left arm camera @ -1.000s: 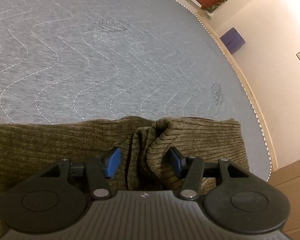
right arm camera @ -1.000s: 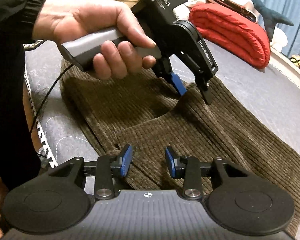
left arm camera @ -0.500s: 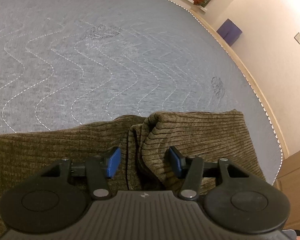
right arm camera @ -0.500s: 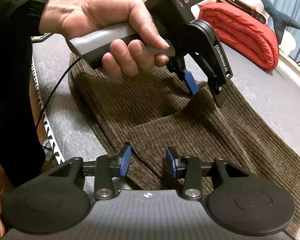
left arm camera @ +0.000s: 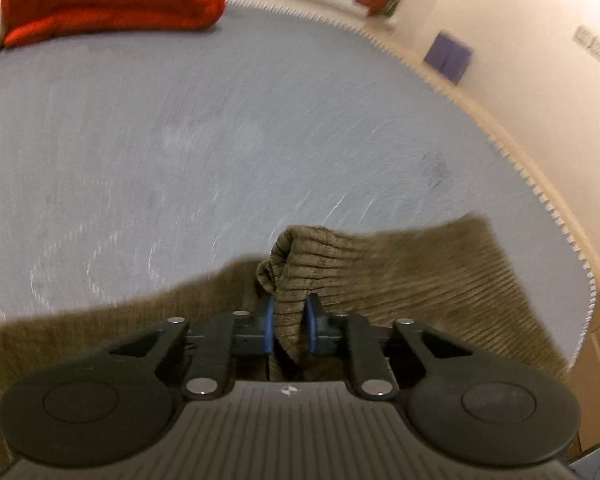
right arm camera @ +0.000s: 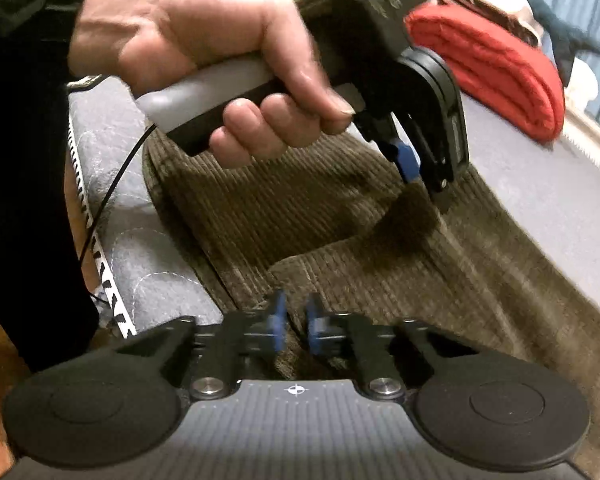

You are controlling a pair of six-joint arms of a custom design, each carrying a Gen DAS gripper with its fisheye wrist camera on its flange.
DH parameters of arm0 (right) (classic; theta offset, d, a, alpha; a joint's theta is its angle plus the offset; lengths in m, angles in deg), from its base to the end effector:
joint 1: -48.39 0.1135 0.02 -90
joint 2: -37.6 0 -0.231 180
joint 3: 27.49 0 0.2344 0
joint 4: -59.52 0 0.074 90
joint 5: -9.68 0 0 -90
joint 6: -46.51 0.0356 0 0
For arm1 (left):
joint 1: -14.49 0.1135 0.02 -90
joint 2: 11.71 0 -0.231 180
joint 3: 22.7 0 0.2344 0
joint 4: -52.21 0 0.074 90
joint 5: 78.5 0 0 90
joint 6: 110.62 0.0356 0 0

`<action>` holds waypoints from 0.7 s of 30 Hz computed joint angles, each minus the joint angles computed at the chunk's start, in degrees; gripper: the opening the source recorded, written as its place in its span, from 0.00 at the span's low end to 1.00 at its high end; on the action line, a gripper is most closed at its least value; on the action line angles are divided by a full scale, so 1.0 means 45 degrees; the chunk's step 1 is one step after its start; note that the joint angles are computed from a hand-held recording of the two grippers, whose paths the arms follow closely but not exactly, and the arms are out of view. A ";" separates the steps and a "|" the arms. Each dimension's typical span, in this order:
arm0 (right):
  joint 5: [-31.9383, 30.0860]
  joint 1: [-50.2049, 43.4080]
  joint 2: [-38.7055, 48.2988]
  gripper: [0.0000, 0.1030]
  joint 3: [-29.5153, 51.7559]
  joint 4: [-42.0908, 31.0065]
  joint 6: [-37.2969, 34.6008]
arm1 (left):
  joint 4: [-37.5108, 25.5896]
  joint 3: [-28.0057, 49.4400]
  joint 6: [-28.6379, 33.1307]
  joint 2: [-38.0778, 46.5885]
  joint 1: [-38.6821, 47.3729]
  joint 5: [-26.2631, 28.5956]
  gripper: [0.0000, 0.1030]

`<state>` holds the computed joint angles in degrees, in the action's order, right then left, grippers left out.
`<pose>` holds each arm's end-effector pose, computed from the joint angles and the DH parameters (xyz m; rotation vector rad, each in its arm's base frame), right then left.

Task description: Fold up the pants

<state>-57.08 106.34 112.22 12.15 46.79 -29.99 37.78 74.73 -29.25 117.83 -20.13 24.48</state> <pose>0.1300 0.1812 0.1229 -0.7051 2.2125 0.1363 0.3578 -0.2568 0.0882 0.6581 2.3585 -0.6180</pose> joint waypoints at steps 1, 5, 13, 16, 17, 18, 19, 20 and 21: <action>0.0078 0.0100 -0.0597 0.06 -0.0193 -0.0106 0.0018 | 0.0584 -0.0524 -0.0110 -0.0522 0.0144 0.0249 0.14; -0.0088 0.0636 -0.4454 0.03 -0.1452 -0.0575 0.0013 | 0.1767 -0.1455 -0.0550 -0.1372 0.0690 0.0143 0.14; -0.0361 0.0232 -0.4496 0.00 -0.2192 -0.1075 0.1232 | -0.0113 -0.0087 -0.0692 -0.0315 0.1030 -0.1069 0.44; 0.0955 -0.0130 -0.8043 0.19 -0.2840 -0.2894 0.2744 | 0.0841 -0.1238 -0.0604 -0.1320 0.1294 -0.0578 0.44; 0.1608 -0.0383 -0.9158 0.37 -0.2965 -0.3769 0.3397 | 0.0928 -0.1404 -0.0497 -0.1483 0.1307 -0.0326 0.44; 0.2412 -0.0527 -1.0018 0.52 -0.3002 -0.4712 0.4205 | 0.1020 -0.1638 -0.0295 -0.1638 0.1308 -0.0101 0.44; 0.3122 -0.0955 -1.0976 0.55 -0.3022 -0.5910 0.5193 | 0.1122 -0.1893 0.0005 -0.1781 0.1271 0.0085 0.44; 0.3524 -0.1533 -1.1822 0.56 -0.3085 -0.7033 0.6182 | 0.1281 -0.2175 0.0249 -0.1895 0.1155 0.0157 0.44; 0.3863 -0.2264 -1.2679 0.56 -0.3147 -0.8390 0.7375 | 0.1362 -0.2419 0.0618 -0.2030 0.1099 0.0288 0.43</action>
<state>-39.69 96.16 55.16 -2.02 9.04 3.20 43.91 63.85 -26.47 108.70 -15.19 25.78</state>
